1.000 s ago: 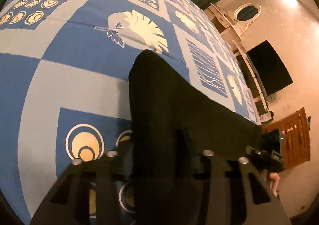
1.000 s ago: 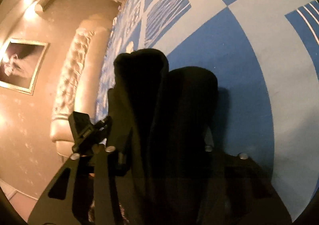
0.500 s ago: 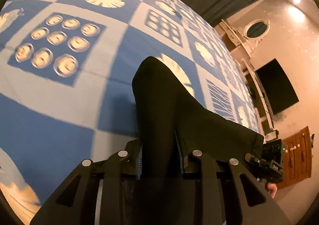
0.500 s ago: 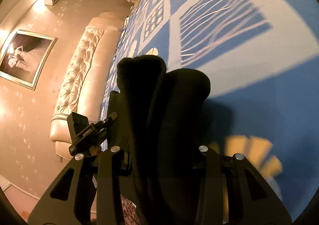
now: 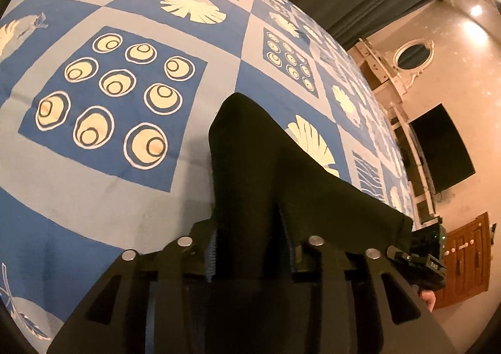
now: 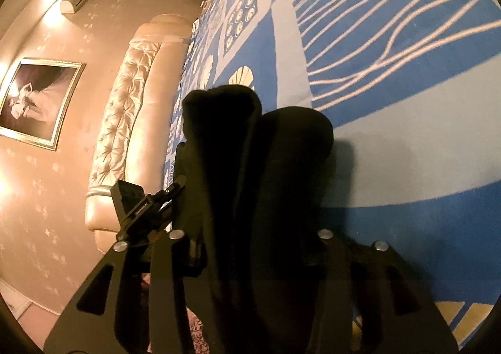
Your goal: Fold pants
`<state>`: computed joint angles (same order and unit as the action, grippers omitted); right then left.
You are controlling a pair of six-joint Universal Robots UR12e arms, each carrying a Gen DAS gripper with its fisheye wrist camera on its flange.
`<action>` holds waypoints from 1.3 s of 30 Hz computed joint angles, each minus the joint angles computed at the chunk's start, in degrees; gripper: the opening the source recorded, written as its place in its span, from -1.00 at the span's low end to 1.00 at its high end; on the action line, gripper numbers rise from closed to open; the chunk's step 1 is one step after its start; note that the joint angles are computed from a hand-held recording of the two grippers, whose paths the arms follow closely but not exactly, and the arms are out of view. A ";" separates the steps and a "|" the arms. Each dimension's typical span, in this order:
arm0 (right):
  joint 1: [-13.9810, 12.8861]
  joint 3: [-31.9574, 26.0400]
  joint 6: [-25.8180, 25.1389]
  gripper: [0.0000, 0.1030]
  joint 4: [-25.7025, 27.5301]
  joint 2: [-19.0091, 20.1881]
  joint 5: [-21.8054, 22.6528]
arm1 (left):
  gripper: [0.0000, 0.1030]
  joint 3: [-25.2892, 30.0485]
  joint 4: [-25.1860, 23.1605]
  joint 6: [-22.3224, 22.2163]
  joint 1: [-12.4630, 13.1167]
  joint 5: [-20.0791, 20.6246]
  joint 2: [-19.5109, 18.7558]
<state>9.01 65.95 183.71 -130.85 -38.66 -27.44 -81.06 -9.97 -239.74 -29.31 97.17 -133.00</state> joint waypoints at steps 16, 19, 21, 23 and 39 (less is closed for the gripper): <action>-0.80 13.21 -9.29 0.22 1.51 -9.28 -7.59 | 0.42 -7.30 10.02 -3.39 -4.68 -2.57 1.90; -0.14 13.82 -7.23 -0.11 -1.25 -9.72 -10.57 | 0.10 -6.55 8.31 -5.37 -4.88 -1.53 1.63; -0.22 14.62 -6.34 -0.22 -2.90 -10.06 -10.39 | -0.05 -6.76 8.97 -7.00 -4.65 -2.36 1.68; -0.51 15.40 -5.57 -0.29 -4.38 -10.24 -8.88 | -0.23 -6.86 8.57 -7.68 -4.63 -2.49 2.03; 0.02 17.02 -6.22 -0.34 -5.34 -12.35 -11.44 | -0.36 -6.25 5.36 -8.79 -5.20 -0.93 3.03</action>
<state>9.03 82.97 177.49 -136.20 -51.01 -38.88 -87.31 -4.62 -248.53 -34.51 96.23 -129.96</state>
